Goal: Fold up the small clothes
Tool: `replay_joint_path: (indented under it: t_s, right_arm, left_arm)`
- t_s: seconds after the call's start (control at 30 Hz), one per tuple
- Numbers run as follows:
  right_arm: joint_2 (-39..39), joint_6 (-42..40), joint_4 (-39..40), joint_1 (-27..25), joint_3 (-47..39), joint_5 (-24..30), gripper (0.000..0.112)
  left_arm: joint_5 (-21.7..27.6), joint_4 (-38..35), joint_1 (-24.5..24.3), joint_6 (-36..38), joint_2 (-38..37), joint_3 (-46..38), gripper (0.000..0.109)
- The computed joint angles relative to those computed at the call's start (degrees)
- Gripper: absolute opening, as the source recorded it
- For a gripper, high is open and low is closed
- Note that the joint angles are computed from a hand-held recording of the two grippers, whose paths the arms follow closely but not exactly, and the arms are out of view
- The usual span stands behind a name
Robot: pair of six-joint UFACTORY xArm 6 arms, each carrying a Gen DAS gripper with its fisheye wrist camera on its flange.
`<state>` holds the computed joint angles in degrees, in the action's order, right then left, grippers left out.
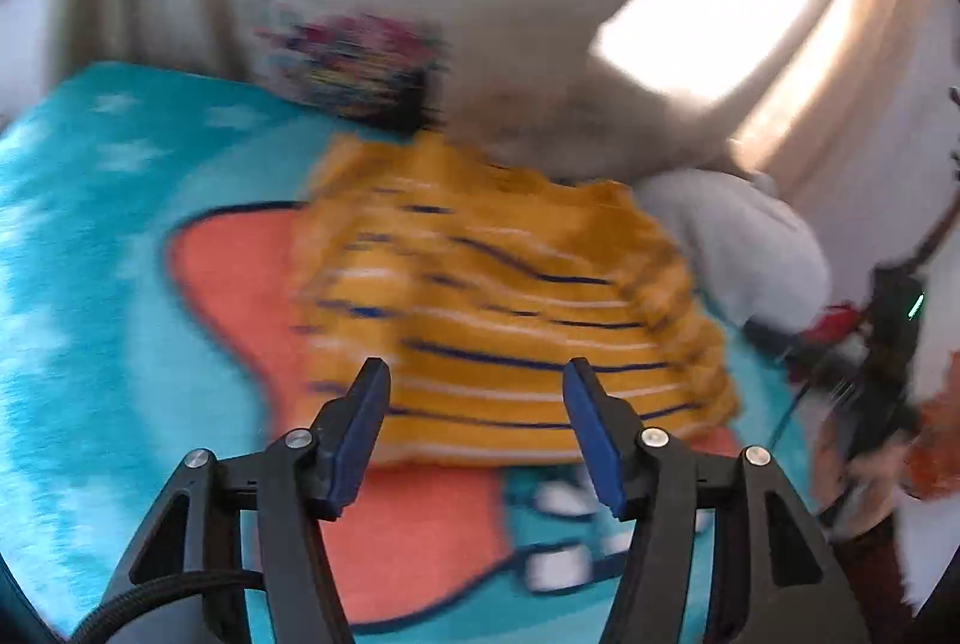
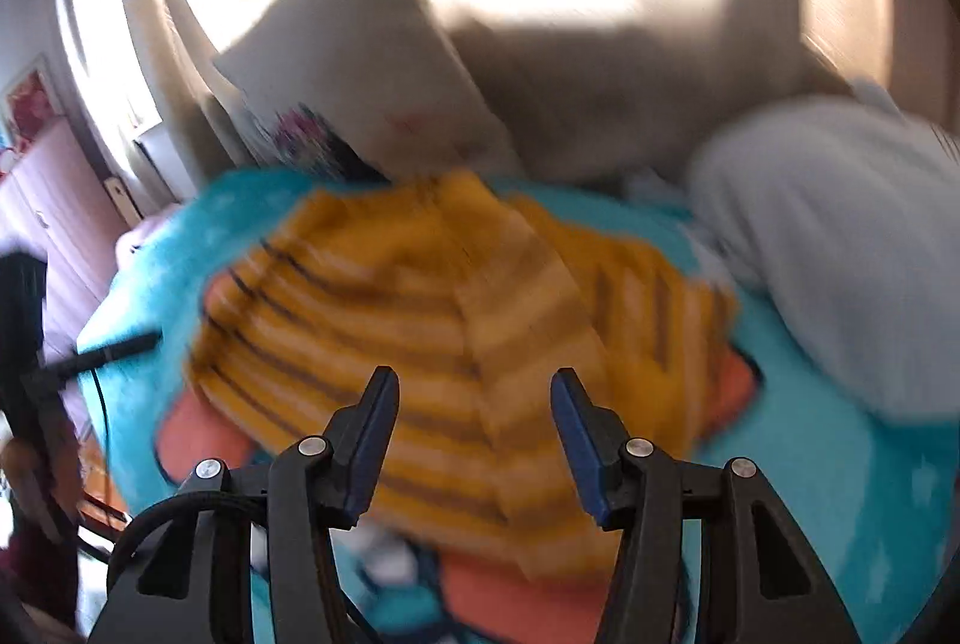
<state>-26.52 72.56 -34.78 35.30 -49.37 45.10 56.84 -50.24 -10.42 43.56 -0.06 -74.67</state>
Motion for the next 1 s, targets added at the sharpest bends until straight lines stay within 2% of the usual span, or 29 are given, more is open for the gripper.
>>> replay_joint_path:
  t_s: [0.07,0.13,0.27,0.3,0.37,0.5,0.6,0.67,0.73,0.8,0.83,0.9,1.0]
  right_arm:
    - [-2.0,2.6,-1.5,1.2,3.2,-0.2,0.057]
    - [-0.7,2.9,-2.7,1.9,3.9,0.1,0.057]
    - [6.5,2.2,-7.7,5.1,0.2,8.7,0.057]
    - [7.9,1.2,-7.6,5.2,-0.4,10.0,0.043]
    - [9.2,0.2,-7.3,5.2,-1.2,12.7,0.006]
    - [0.0,8.2,-9.4,2.1,4.9,10.8,0.003]
    - [-9.1,13.3,-5.4,-3.1,12.4,7.5,0.003]
    - [-13.2,16.6,-3.9,-4.6,15.3,12.1,0.003]
    - [-19.9,19.7,-3.9,-5.5,19.2,12.8,0.009]
    - [-20.3,17.6,-8.3,-2.8,17.8,12.4,0.013]
    - [-18.9,15.0,-9.5,-2.2,16.4,10.6,0.02]
    - [-11.6,7.2,-11.8,-1.3,10.9,5.8,0.058]
    - [0.4,-3.5,-14.9,0.2,2.2,4.1,0.062]
  left_arm:
    - [0.6,-1.8,-2.9,0.0,1.9,-2.1,0.063]
    - [-2.6,-1.1,-6.5,-1.0,3.7,-3.1,0.064]
    - [-11.5,4.2,-12.3,-5.4,8.5,-5.2,0.064]
    - [-13.4,6.3,-13.0,-6.6,9.2,-5.2,0.064]
    - [-17.8,12.0,-14.2,-10.0,10.8,-4.8,0.064]
    - [-21.4,11.9,-14.6,-6.7,10.4,-2.6,0.064]
    - [-25.6,14.7,-16.1,-6.4,9.2,0.0,0.064]
    - [-27.7,15.5,-16.7,-5.6,8.9,1.4,0.064]
    - [-28.8,13.7,-16.9,-3.4,8.9,2.1,0.064]
    - [-29.2,10.1,-16.5,-0.1,8.9,2.4,0.064]
    - [-29.3,8.9,-16.5,0.7,9.3,2.0,0.064]
    - [-28.8,5.8,-16.1,2.9,9.7,1.6,0.064]
    - [-25.9,0.2,-14.6,5.9,9.2,1.6,0.064]
